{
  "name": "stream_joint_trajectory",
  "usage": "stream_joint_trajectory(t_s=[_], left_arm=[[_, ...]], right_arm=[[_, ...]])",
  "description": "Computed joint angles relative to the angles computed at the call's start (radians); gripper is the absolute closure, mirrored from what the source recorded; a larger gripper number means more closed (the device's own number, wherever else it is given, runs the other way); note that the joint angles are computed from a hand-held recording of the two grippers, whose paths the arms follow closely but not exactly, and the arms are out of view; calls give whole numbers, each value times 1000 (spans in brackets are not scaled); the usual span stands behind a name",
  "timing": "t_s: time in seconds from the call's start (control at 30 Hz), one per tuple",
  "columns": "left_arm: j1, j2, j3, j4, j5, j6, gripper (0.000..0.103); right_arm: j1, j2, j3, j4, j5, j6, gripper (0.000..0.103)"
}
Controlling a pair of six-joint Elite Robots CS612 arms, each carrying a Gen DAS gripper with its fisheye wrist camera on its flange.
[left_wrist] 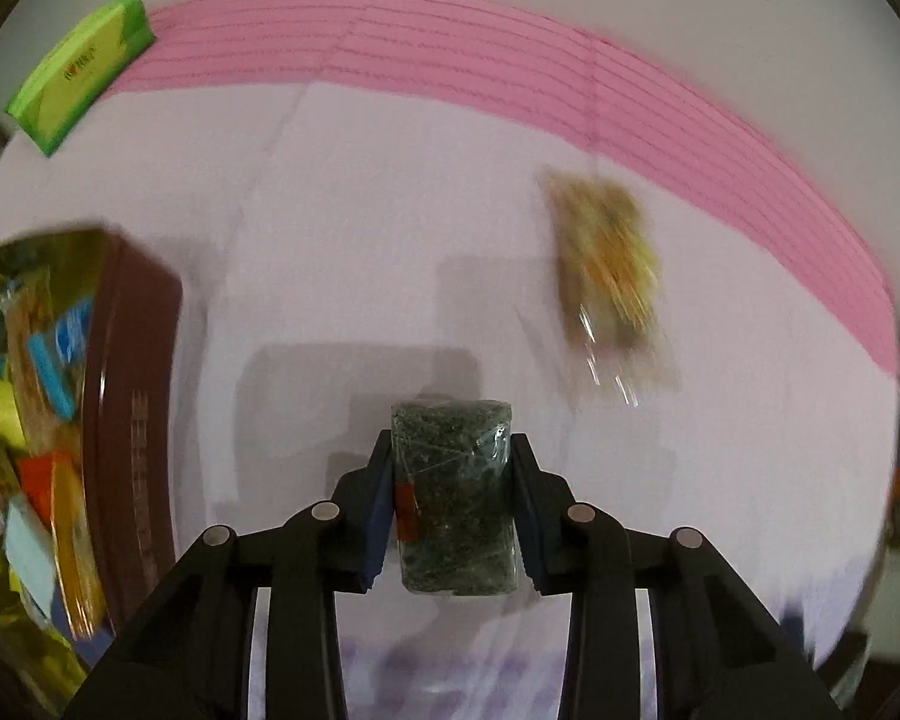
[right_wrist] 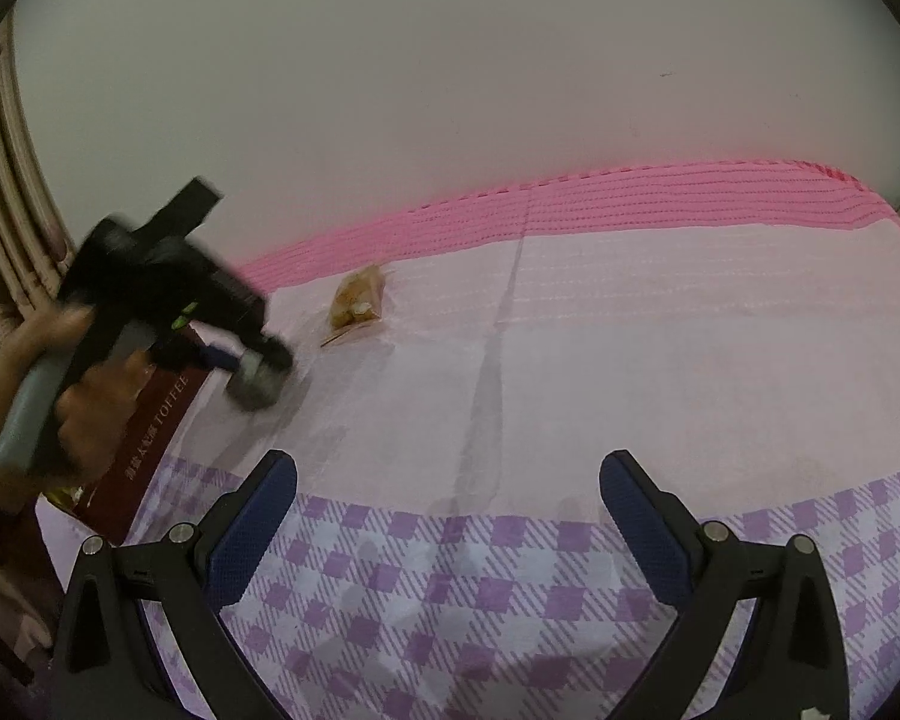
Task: Organize snacks
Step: 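Lift the grey-red packet with the left gripper while the right grasps the clear snack bar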
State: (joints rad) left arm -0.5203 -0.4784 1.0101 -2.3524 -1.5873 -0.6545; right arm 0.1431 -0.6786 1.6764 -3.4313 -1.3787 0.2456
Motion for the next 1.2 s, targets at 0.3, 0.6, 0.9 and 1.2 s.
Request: stream_joint_trajectory(t_s=[0.3,0.6,0.9,1.2], left_arm=[[-7,-162,285,-228,-79,112,67],[9,-251,425,-354,-57,68,67],[53,-298,498,-423,-11,8,67],[88,-352,606,-487,62,-30,67]], right_arm=[[23,29,-187,267,70,-137,6],[81,210,-604,617,-38,-198,23],[101,260,-695,732,-114,-258,69],[74,90,-316,443,2,-140,69]])
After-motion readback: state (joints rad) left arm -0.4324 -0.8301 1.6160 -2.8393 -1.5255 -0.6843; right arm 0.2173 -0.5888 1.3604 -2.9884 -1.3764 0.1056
